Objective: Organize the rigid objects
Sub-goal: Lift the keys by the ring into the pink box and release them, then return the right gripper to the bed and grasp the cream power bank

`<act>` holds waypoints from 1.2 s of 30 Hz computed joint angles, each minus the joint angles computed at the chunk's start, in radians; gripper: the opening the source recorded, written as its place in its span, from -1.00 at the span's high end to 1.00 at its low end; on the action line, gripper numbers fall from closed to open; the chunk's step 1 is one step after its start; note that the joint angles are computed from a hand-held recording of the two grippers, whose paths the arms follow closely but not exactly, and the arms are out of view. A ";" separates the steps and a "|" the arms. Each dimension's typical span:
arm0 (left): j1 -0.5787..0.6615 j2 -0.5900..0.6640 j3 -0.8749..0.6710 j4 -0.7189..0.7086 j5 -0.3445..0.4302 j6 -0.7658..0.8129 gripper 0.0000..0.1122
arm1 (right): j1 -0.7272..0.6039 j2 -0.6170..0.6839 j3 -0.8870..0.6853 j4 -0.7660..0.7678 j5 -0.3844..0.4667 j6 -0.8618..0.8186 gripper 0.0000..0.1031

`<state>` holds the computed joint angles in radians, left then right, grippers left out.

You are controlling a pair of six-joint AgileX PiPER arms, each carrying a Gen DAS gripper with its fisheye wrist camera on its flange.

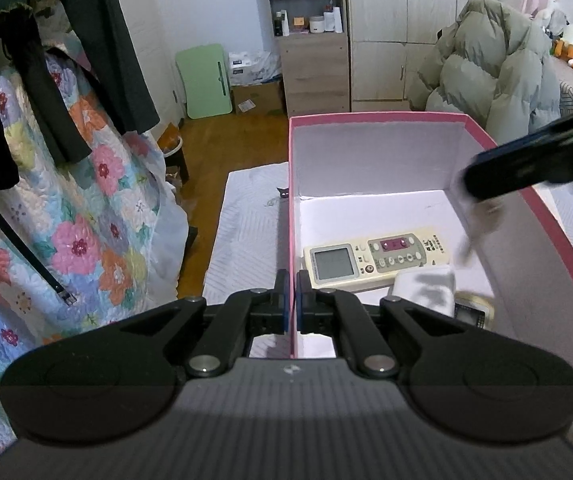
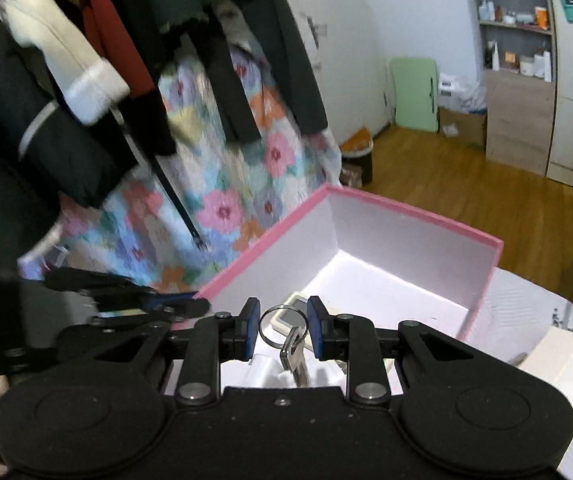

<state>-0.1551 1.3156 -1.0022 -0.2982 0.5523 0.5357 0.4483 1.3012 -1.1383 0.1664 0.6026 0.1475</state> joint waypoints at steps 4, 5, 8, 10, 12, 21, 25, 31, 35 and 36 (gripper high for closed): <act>0.000 -0.005 -0.004 -0.003 0.000 0.002 0.96 | -0.016 0.107 -0.048 0.042 -0.002 -0.018 0.41; 0.001 -0.008 -0.004 -0.007 0.001 0.004 0.96 | -0.019 0.120 -0.048 0.038 -0.018 -0.008 0.39; 0.005 -0.017 -0.003 -0.016 0.001 0.012 0.96 | -0.038 0.118 -0.019 0.037 -0.068 0.060 0.38; -0.001 -0.016 -0.006 -0.001 0.002 -0.002 0.96 | -0.051 0.090 0.009 0.040 -0.081 0.075 0.33; -0.004 -0.015 -0.009 0.004 0.005 -0.010 0.96 | -0.063 0.028 0.059 0.034 -0.083 0.097 0.25; -0.028 -0.003 -0.015 0.066 -0.001 -0.081 0.96 | -0.191 -0.306 0.240 -0.033 0.049 0.148 0.11; -0.043 0.001 -0.023 0.119 0.008 -0.131 0.96 | -0.361 -0.383 0.304 0.045 0.128 0.032 0.11; -0.069 0.002 -0.037 0.187 0.015 -0.212 0.96 | -0.643 -0.348 0.391 0.294 0.159 -0.261 0.10; -0.083 0.010 -0.047 0.225 0.020 -0.253 0.96 | -0.645 -0.273 0.413 0.307 0.073 -0.284 0.03; -0.087 0.011 -0.048 0.235 0.021 -0.261 0.96 | -0.650 -0.247 0.412 0.320 0.054 -0.305 0.03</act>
<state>-0.2418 1.3265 -1.0501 -0.0635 0.5733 0.2744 -0.2013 1.0542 -0.7266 0.4863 0.6570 -0.1577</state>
